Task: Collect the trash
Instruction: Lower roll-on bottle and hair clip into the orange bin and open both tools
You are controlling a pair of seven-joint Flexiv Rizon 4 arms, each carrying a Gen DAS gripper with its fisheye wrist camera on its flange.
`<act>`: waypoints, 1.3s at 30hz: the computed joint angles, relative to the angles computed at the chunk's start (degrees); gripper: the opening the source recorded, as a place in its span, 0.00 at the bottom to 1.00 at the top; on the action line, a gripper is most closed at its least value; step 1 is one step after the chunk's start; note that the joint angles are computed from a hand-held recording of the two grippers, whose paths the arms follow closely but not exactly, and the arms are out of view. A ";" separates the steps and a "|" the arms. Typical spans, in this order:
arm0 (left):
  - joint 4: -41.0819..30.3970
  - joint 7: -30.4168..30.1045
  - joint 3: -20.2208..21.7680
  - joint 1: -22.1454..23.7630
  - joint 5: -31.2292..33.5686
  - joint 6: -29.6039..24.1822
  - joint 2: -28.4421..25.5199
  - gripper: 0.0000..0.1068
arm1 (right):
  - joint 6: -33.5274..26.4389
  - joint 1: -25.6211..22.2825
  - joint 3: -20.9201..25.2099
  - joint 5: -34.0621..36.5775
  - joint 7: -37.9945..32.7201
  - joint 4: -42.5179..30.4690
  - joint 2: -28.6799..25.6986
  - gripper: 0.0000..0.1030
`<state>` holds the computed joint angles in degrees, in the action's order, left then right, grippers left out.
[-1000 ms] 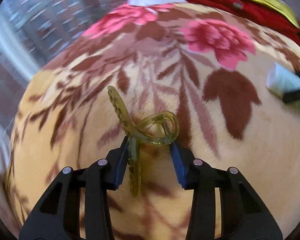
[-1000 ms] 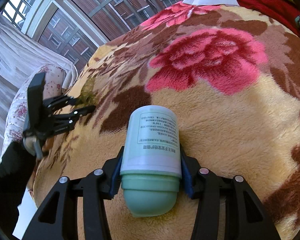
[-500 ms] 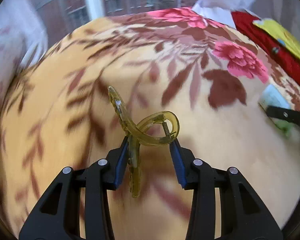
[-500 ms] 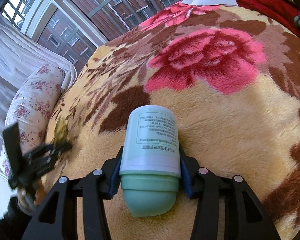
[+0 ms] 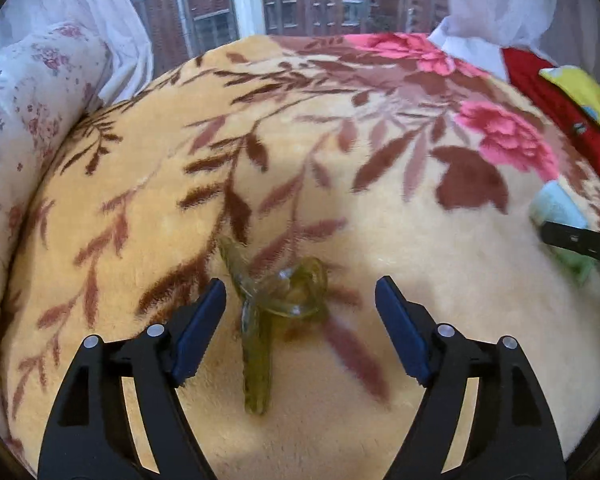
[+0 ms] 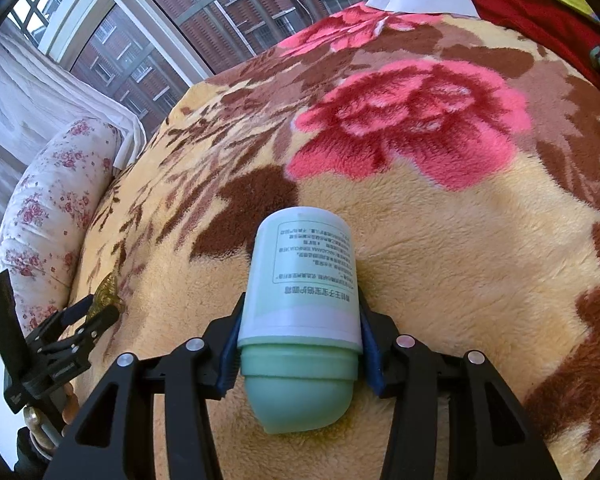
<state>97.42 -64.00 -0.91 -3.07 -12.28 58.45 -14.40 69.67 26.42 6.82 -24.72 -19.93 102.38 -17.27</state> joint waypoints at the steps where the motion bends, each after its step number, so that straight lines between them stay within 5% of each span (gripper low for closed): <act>1: -1.18 -1.99 0.73 -0.55 1.96 -1.26 -0.65 0.70 | 0.06 0.01 0.02 0.04 0.04 0.06 0.06 0.46; 3: -3.02 -4.30 1.16 -0.53 3.05 -4.74 -1.98 0.58 | 0.25 -0.06 0.04 0.16 -0.04 0.11 0.05 0.46; 6: -1.92 -4.08 0.27 0.68 -0.29 -3.04 -1.93 0.42 | 0.42 0.01 -0.08 -0.01 0.12 0.20 0.05 0.46; 12: 3.40 -3.61 -0.34 1.08 -3.16 6.42 0.57 0.42 | 0.10 0.55 -0.71 -1.47 1.10 0.35 0.20 0.46; 16: 11.99 1.79 -0.73 0.99 -8.12 10.00 9.22 0.42 | 1.10 1.39 -2.03 -4.87 5.59 2.11 2.03 0.46; 21: 21.62 6.77 2.46 -1.82 -12.88 9.48 20.84 0.42 | 3.47 2.59 -1.19 -13.16 13.14 6.55 7.24 0.46; 27: 31.95 8.31 6.77 -4.48 -13.56 8.09 33.14 0.42 | -2.80 5.69 6.11 -21.16 14.46 7.32 13.64 0.46; 33: 39.69 11.73 10.03 -4.58 -13.50 5.17 39.40 0.42 | -8.69 10.17 12.61 -19.84 15.31 9.72 15.77 0.46; 39: 45.02 13.76 10.96 -2.86 -12.45 2.50 38.40 0.42 | -10.38 13.94 14.14 -15.27 18.68 12.44 12.68 0.46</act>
<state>142.44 -50.24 10.05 -5.93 -24.73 60.95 24.00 59.29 40.36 20.96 -40.00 -1.25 114.82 -4.59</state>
